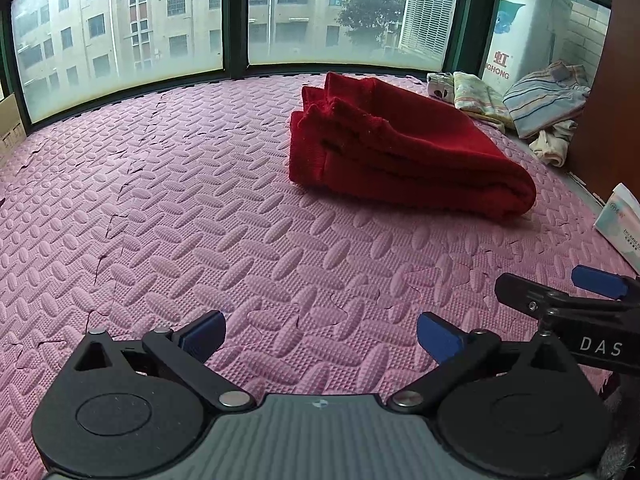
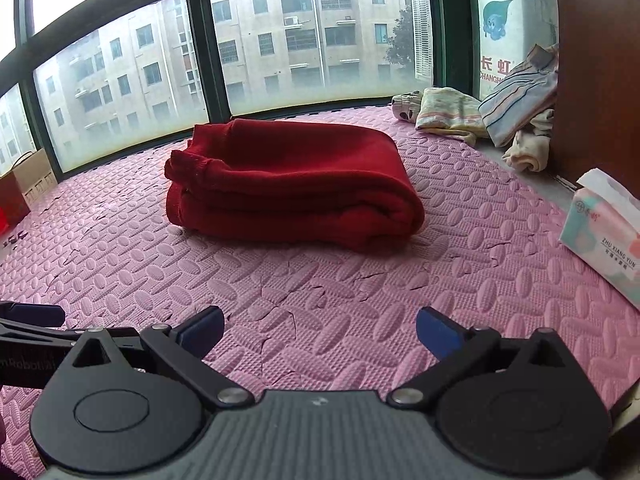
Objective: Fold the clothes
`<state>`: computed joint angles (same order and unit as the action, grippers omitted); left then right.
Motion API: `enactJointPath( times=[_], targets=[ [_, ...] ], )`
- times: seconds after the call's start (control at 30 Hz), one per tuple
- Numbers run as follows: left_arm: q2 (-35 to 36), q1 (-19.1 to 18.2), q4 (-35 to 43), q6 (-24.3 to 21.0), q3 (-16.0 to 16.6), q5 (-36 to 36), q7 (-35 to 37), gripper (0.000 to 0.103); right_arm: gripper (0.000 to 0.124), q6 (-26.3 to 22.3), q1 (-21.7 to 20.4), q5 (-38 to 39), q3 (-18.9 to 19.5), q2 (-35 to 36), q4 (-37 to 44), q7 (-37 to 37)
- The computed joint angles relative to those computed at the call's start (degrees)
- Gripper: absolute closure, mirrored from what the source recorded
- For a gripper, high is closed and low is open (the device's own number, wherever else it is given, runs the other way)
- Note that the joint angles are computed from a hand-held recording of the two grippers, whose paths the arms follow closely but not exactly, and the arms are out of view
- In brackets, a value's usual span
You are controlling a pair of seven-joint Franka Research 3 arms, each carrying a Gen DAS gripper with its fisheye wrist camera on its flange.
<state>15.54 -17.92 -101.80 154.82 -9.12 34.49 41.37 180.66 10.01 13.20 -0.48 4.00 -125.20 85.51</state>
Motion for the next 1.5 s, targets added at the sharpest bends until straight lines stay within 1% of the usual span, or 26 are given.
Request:
enactJointPath(
  times=[0.17,0.47,0.67,0.73,0.83,0.93,1.13,1.37,1.5],
  targets=[
    [-0.6,-0.2,-0.7,0.2,0.2,0.8,-0.8,0.0,0.021,0.3,1.1,-4.2,-1.6,-0.6,-0.8,3.7],
    [-1.7,-0.3,-1.9,1.0,0.1,2.4,-2.3,0.0,0.021,0.9,0.6,-7.7,-1.5,-1.9,-2.0,6.9],
    [-2.8,-0.3,-2.9,1.2,0.0,3.6,-3.7,0.0,0.021,1.3,0.0,-12.8,-1.5,-3.0,-3.1,11.2],
    [-3.2,-0.3,-3.2,0.9,0.0,4.2,-4.4,0.0,0.021,1.4,-0.3,-13.5,-1.2,-3.3,-3.4,11.9],
    [-3.8,-0.2,-3.8,1.0,0.0,5.1,-5.4,0.0,0.021,1.7,-0.8,-11.9,-0.3,-3.8,-3.9,10.4],
    [-4.4,-0.1,-4.4,1.1,-0.1,5.9,-6.4,0.0,0.021,1.9,-1.3,-12.0,0.2,-4.2,-4.2,10.4],
    [-5.4,0.1,-5.3,1.2,-0.4,7.3,-8.0,0.0,0.021,2.7,-2.8,-15.9,1.3,-5.1,-5.0,13.7],
    [-6.3,0.3,-5.9,1.1,-0.8,8.7,-9.3,0.0,0.021,3.3,-4.0,-15.8,2.5,-5.8,-5.7,13.6],
    [-6.8,0.4,-6.2,1.2,-0.9,9.3,-9.9,0.0,0.021,3.8,-5.9,-18.4,4.0,-6.3,-6.1,15.7]
  ],
)
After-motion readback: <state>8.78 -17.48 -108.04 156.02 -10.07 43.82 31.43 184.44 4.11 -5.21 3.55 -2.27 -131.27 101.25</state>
